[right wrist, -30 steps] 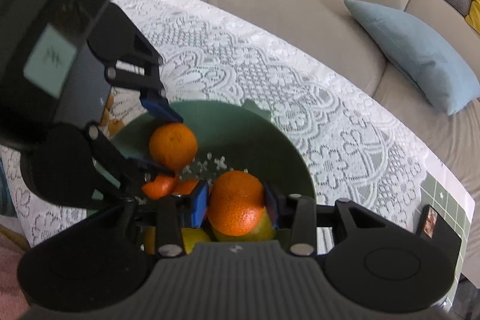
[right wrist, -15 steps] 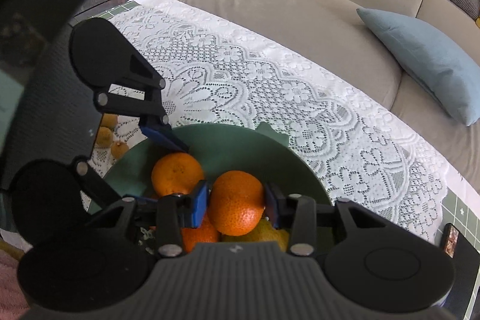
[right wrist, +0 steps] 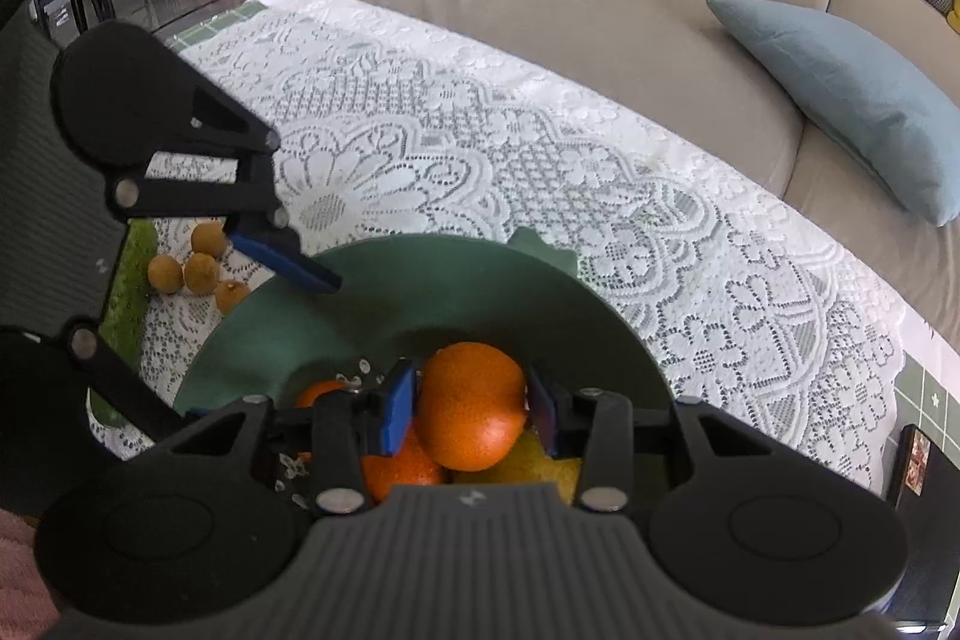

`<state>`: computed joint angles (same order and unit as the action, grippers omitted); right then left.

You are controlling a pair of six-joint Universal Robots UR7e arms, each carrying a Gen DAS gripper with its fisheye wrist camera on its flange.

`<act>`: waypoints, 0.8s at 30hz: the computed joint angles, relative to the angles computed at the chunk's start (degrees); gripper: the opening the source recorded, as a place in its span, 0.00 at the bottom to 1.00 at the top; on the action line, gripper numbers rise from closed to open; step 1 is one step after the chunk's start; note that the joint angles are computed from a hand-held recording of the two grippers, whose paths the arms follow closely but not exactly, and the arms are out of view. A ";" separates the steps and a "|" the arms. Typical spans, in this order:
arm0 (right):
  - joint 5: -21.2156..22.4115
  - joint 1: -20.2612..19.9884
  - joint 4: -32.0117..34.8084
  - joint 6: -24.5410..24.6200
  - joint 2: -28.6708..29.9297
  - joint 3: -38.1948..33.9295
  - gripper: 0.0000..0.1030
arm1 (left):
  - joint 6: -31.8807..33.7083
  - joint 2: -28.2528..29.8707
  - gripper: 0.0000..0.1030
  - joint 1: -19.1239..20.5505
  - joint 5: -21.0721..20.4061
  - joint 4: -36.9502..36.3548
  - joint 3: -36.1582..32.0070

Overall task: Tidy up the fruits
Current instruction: 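Open the left tool to drop its orange while the right tool releases its orange, then move both tools back over the small brown kiwis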

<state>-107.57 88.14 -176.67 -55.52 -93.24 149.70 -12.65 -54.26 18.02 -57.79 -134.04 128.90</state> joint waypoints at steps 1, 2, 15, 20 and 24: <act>-0.16 0.16 -0.16 0.07 -0.08 0.02 0.38 | -0.29 -0.30 0.66 -0.19 -0.12 0.24 0.17; -0.28 0.29 -0.26 0.05 -0.21 0.07 0.38 | -0.49 -0.50 0.66 -0.33 -0.19 0.42 0.32; -1.94 3.43 -0.14 1.53 -3.61 1.59 0.49 | -3.03 -5.54 0.66 -2.88 -1.41 1.67 2.56; -4.60 5.94 -1.84 5.61 -4.24 2.39 0.57 | -6.15 -9.32 0.66 -4.65 -1.42 0.70 4.83; -5.15 7.71 -2.68 8.42 -5.20 3.68 0.57 | -10.76 -12.44 0.67 -6.34 -1.35 -2.69 8.22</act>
<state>-112.71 95.85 -179.35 -47.10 -98.43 153.39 -23.40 -66.70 11.68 -59.13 -136.73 137.13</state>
